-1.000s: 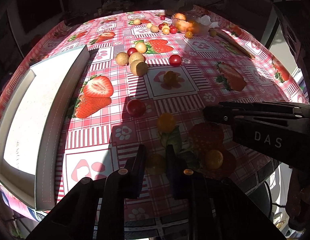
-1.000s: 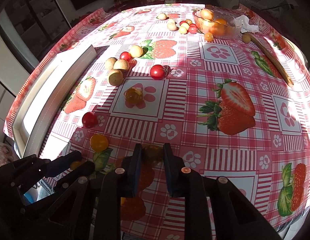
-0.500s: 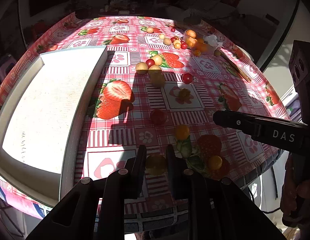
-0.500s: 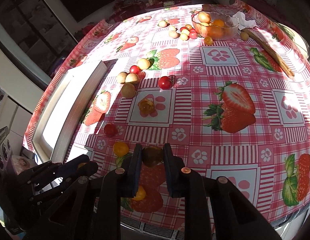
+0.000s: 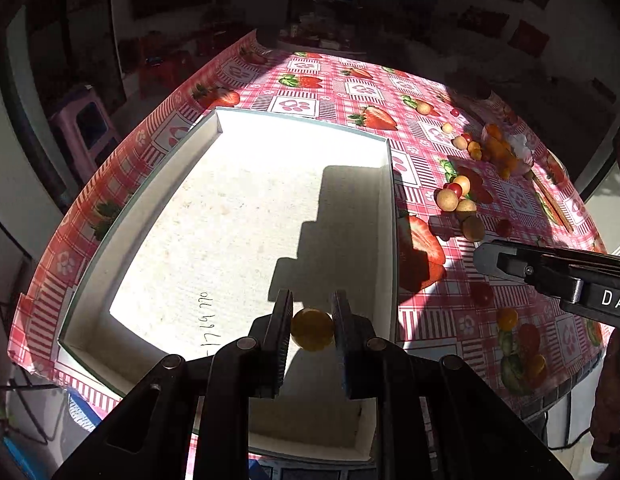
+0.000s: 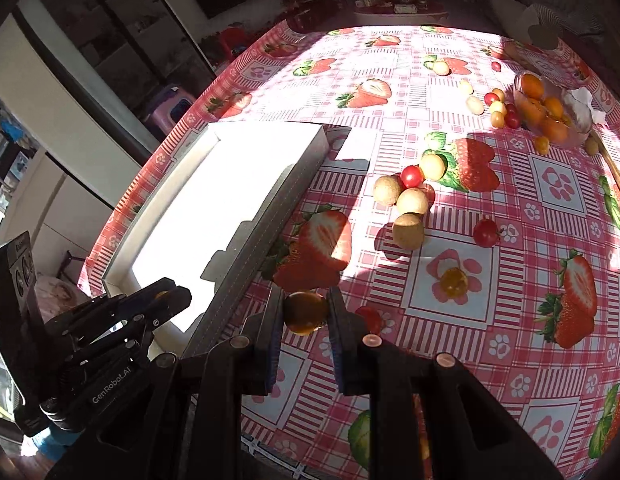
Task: Organize fruits
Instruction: 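Carry the yellow tomato into the white tray and open the left gripper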
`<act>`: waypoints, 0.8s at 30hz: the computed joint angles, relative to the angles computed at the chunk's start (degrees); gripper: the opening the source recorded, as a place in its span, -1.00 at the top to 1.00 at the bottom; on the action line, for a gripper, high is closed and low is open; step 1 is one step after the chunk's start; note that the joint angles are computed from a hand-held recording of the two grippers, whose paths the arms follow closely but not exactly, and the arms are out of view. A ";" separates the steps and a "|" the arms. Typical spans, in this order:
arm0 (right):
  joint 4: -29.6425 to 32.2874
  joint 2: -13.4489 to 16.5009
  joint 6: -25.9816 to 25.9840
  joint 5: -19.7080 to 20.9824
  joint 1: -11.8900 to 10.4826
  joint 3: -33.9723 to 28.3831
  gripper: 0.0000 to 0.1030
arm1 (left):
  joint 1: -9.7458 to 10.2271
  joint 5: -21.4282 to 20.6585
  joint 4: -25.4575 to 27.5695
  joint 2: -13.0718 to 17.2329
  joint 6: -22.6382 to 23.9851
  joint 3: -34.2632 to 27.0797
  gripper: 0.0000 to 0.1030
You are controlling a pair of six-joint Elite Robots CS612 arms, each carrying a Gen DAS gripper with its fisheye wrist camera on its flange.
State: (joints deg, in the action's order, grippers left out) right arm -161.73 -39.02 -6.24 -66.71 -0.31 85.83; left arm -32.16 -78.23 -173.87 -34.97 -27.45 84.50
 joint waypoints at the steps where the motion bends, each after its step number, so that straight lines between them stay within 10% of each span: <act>1: 0.86 0.43 -0.48 0.25 0.52 -1.05 0.55 | 0.28 0.72 0.25 0.10 -0.07 -0.07 0.58; 24: 16.12 8.94 -4.20 -3.92 6.60 -16.68 0.43 | 2.45 4.63 6.35 2.38 -0.11 -3.18 0.56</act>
State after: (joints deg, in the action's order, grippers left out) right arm -145.61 -30.08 -10.44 -70.63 6.30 69.15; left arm -29.71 -73.60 -167.52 -32.59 -27.56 81.32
